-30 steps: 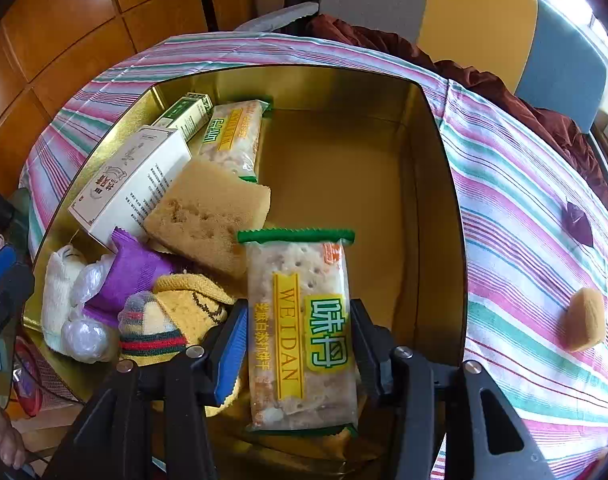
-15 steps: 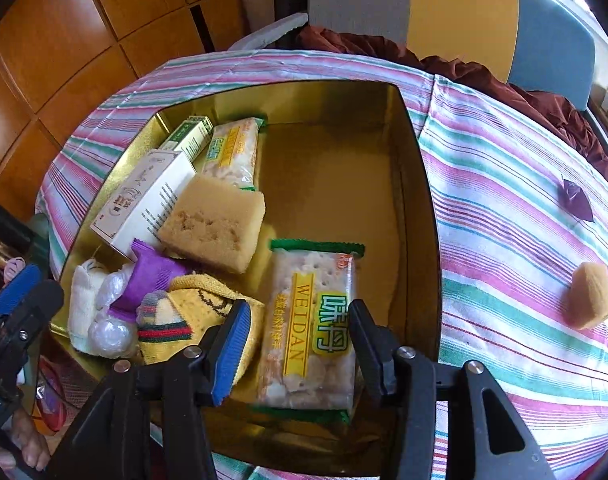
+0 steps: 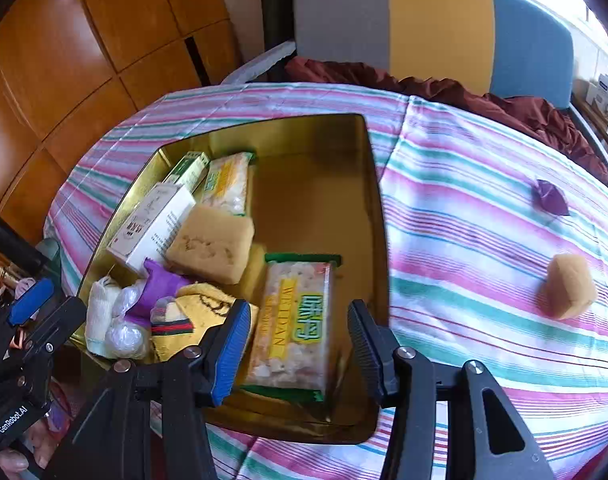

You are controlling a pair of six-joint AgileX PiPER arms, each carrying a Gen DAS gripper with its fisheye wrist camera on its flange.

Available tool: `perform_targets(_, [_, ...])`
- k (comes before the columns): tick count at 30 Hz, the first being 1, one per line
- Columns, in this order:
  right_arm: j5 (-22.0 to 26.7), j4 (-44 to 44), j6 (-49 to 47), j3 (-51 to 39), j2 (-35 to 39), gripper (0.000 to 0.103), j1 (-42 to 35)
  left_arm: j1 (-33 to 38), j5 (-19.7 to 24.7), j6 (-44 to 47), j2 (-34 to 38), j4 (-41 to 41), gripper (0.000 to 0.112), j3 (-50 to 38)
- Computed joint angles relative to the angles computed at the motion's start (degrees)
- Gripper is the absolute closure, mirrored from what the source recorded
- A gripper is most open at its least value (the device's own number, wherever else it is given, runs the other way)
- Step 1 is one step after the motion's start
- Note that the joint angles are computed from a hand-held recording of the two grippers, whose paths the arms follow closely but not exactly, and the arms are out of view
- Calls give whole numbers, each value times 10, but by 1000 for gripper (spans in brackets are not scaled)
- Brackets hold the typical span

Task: Organize objects
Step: 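Carry the WEIDAN pack into the tray and release it with the right gripper, then move the right gripper to the yellow sponge and grasp it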

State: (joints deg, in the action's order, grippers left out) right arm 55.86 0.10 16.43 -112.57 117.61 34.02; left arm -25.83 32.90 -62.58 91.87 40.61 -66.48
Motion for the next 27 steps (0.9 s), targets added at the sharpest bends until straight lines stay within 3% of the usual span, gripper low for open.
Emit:
perform_targets(12, [-34,-5,-8,85,-61,52,-82,-44,26,55,42,-23,30,-61])
perform_targets(21, [-25,5,-42,118,-81,49,-188,-73,41,102,82,-40,29,-126])
perform_targets(22, [-18,2,-41,116,-80,47,-202,-75,41,106,85,-43,28,-131])
perform_targets(25, [-4,-8,-45,107,-76,21,-244,-79,39,122,94,-56,25,-146])
perform_targets(27, [10,-17,-52,92,-66,20,-262,-78,37,138,102,-70,25,-157])
